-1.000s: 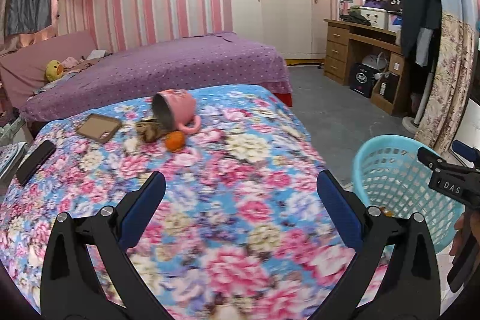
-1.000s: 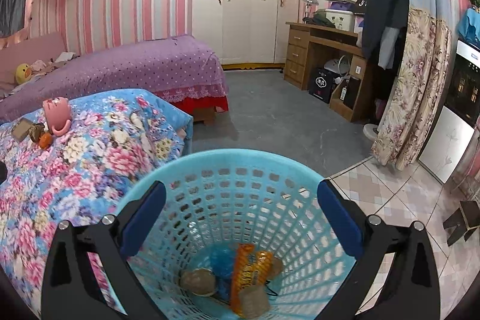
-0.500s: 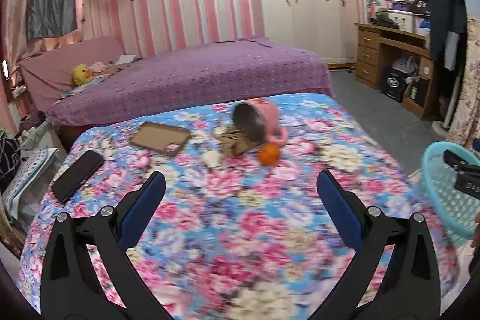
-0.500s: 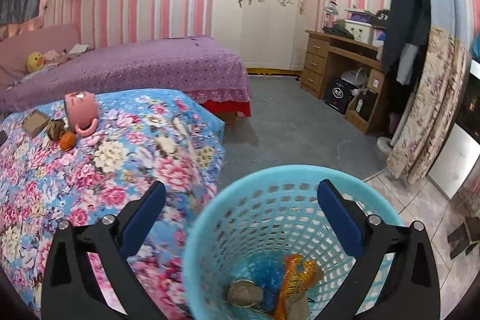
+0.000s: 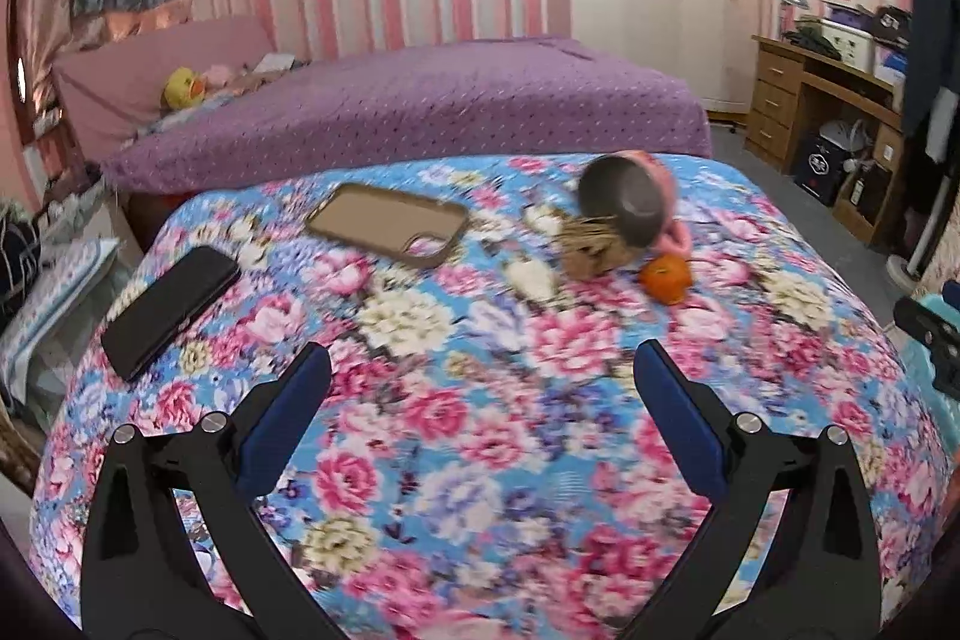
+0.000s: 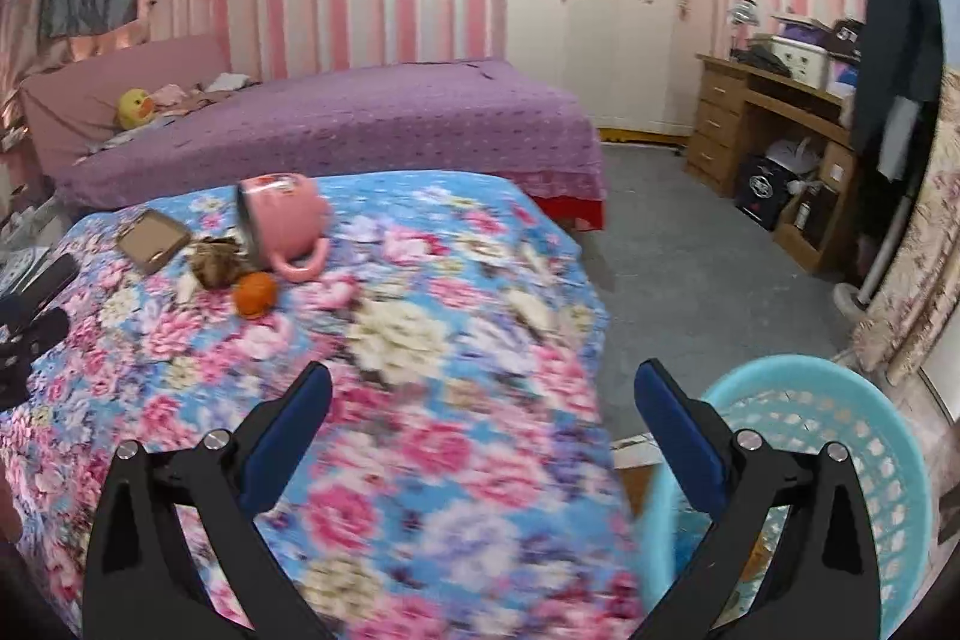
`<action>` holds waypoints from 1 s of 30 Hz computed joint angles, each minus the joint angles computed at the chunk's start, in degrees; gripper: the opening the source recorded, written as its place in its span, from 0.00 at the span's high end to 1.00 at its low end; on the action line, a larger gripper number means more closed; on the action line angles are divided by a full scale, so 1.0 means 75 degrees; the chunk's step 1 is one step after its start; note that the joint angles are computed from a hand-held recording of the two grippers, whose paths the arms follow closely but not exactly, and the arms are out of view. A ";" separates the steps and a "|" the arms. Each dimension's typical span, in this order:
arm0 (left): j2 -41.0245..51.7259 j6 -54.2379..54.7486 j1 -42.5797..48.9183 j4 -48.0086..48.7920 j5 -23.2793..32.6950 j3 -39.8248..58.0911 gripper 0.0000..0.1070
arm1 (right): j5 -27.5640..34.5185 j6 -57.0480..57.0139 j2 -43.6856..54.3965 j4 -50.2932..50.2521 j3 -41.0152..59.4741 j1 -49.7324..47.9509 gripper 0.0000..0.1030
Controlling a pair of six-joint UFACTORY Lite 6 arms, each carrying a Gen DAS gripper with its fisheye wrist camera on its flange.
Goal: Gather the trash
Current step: 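Move both open tools back over the trash on the bed, then grasp the orange fruit with the right tool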
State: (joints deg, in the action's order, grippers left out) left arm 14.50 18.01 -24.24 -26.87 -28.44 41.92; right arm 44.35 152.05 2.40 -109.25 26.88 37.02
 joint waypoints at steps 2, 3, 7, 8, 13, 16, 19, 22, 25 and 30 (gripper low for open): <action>0.0224 -0.0174 0.0306 0.0247 0.0040 0.0189 0.09 | 0.0060 -0.0361 0.0449 0.0272 0.0464 0.0206 0.04; 0.0365 -0.0183 0.0439 0.0309 0.0059 0.0313 0.09 | 0.0047 -0.0517 0.0691 0.0372 0.0720 0.0280 0.04; 0.0957 -0.0024 0.0864 0.0374 0.0186 0.0829 0.09 | -0.0182 -0.0777 0.1392 0.0460 0.1489 0.0346 0.04; 0.1082 0.0114 0.0925 0.0279 0.0202 0.0962 0.09 | -0.0205 -0.0842 0.1516 0.0505 0.1648 0.0359 0.04; 0.1529 -0.0437 0.1434 0.0958 0.0749 0.1674 0.09 | -0.0402 -0.1155 0.2340 0.0655 0.2725 0.0333 0.04; 0.1788 -0.0616 0.1610 0.1113 0.0990 0.2149 0.09 | -0.0507 -0.1499 0.2924 0.0699 0.3565 0.0264 0.04; 0.2113 -0.0520 0.1814 0.1109 0.1147 0.2653 0.09 | -0.0596 -0.2204 0.3744 0.1008 0.4649 0.0244 0.04; 0.2461 -0.0092 0.1952 0.0774 0.1345 0.3129 0.09 | -0.0986 -0.3131 0.4637 0.1343 0.5776 0.0030 0.04; 0.2701 -0.0324 0.2103 0.1049 0.1572 0.3483 0.09 | -0.1509 -0.3728 0.5123 0.1665 0.6502 -0.0258 0.05; 0.3012 -0.0363 0.2105 0.1120 0.1791 0.3869 0.09 | -0.2304 -0.4144 0.5531 0.1697 0.7206 -0.0596 0.32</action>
State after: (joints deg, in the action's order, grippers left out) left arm 37.09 15.29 -8.45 -18.47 -15.01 70.94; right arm 27.07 120.97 43.88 -96.53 80.92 32.55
